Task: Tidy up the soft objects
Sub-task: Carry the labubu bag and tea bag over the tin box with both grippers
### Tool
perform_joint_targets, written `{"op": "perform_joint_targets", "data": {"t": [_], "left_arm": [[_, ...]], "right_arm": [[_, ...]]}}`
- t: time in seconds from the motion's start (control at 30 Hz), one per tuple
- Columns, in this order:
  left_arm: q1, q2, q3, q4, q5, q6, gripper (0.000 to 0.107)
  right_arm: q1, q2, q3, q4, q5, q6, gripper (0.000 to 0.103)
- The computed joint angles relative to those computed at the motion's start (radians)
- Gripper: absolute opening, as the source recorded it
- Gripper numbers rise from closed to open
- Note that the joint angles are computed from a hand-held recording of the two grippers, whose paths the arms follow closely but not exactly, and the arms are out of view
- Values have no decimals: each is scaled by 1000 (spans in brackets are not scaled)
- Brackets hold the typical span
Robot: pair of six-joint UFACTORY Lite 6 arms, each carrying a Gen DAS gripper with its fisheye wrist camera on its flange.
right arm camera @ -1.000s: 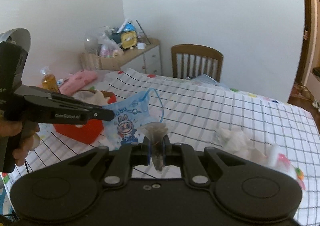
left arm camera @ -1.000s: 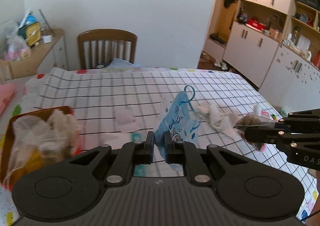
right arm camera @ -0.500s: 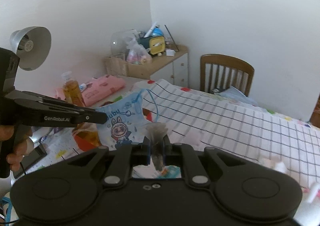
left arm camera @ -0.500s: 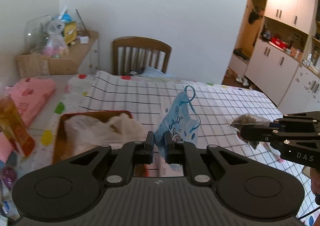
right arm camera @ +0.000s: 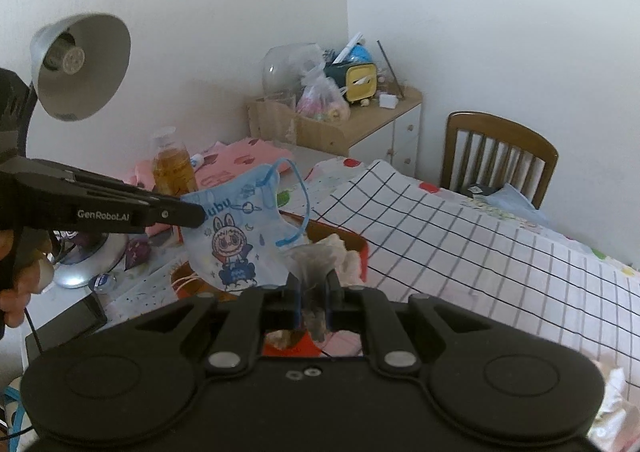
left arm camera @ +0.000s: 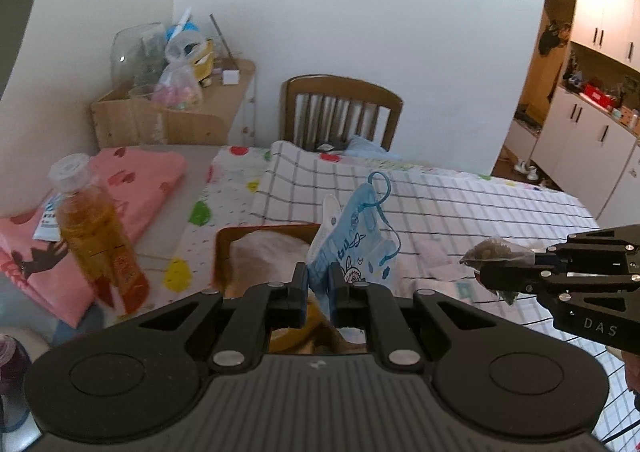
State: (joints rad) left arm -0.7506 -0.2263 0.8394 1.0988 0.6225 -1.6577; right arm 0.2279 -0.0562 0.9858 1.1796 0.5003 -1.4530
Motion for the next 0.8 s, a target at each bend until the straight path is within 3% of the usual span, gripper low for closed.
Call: {"op": "perform_joint_targets", "data": {"t": [0.3, 0.57, 0.8], "left_arm": [[156, -32, -118, -21, -141, 70, 10], [245, 76, -106, 12, -281, 93, 10], [288, 191, -50, 12, -333, 161, 10]], "right_arm": [[145, 156, 114, -27, -130, 56, 9], [207, 318, 250, -134, -178, 183, 9], [251, 469, 388, -345, -242, 401, 9]]}}
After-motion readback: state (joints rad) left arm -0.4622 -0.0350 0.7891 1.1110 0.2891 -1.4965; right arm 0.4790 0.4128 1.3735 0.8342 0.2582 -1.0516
